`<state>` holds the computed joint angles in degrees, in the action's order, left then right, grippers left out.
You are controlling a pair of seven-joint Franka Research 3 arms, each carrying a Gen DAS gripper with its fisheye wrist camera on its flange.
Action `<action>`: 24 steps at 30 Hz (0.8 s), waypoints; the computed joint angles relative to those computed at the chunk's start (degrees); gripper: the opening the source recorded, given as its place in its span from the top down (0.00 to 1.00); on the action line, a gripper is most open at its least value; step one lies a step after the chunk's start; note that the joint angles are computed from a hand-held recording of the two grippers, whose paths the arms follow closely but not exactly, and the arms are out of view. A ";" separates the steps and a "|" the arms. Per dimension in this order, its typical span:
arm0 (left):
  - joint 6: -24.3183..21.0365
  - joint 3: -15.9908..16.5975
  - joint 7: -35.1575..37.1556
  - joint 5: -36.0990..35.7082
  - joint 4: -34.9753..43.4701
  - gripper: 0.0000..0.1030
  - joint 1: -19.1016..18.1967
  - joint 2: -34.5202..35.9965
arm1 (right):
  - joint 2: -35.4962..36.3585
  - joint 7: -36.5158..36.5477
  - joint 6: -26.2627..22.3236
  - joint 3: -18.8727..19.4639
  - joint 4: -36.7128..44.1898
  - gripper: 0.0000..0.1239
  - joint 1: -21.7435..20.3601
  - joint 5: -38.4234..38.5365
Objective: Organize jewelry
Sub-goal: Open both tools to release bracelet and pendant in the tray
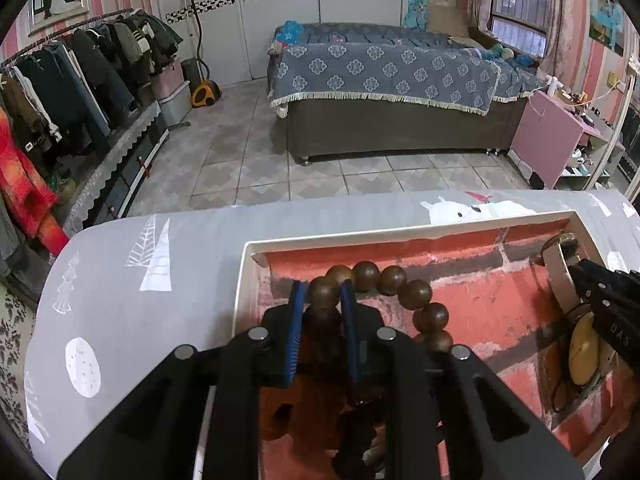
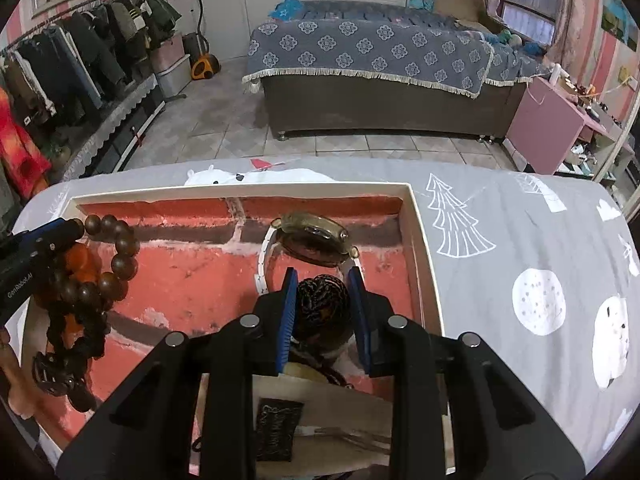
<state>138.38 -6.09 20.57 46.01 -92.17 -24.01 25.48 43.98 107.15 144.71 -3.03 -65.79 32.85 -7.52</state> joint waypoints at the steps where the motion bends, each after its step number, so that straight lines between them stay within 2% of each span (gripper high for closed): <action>1: -0.02 -0.02 -0.01 -0.10 -0.07 0.81 0.03 -0.03 | 0.23 0.05 -0.37 -0.17 0.45 0.78 0.24 -0.24; 5: -0.04 0.17 -0.41 0.71 -0.45 0.80 -0.25 -0.29 | 0.31 -0.26 -0.50 -0.09 0.77 0.77 0.22 -0.37; 10: 0.97 -0.09 -1.46 1.63 -2.42 0.78 -0.10 -2.12 | -1.92 -1.80 1.85 1.30 -2.36 0.66 -0.57 1.20; 11: 1.59 -0.28 -1.68 1.66 -3.03 0.67 0.04 -2.72 | -2.62 -2.40 2.53 1.68 -3.30 0.62 -0.84 1.65; 12: 1.73 -0.26 -2.44 2.34 -3.60 0.59 -0.21 -3.35 | -3.39 -2.19 3.27 1.37 -4.36 0.49 -0.58 1.55; 13: 1.67 -0.16 -3.33 3.38 -3.99 0.48 -0.54 -3.89 | -4.85 -0.93 5.38 0.12 -6.62 0.41 0.39 0.39; 16: 3.04 -0.90 -4.06 4.92 -5.74 0.46 -0.32 -5.93 | -8.09 -0.61 8.70 -0.33 -10.99 0.39 0.90 -0.76; 18: 2.82 -1.32 -4.39 5.34 -6.43 0.46 -0.29 -6.93 | -9.98 1.04 10.40 -1.72 -13.59 0.35 1.92 -2.55; 20: 2.93 -1.64 -5.77 6.90 -8.27 0.43 -0.48 -9.12 | -13.02 5.09 14.12 -4.89 -18.19 0.29 4.35 -6.82; 21: 3.11 -1.79 -7.05 8.07 -9.50 0.40 -0.54 -10.41 | -14.46 7.46 16.04 -6.51 -20.37 0.25 5.62 -9.21; 23: 3.14 -2.25 -10.78 11.35 -11.84 0.26 -0.84 -12.82 | -17.82 13.79 20.32 -10.72 -25.42 0.23 8.98 -15.48; 24: 2.67 -2.64 -12.60 12.90 -13.03 0.24 -0.91 -14.09 | -19.24 16.74 21.52 -12.39 -27.40 0.22 10.36 -18.57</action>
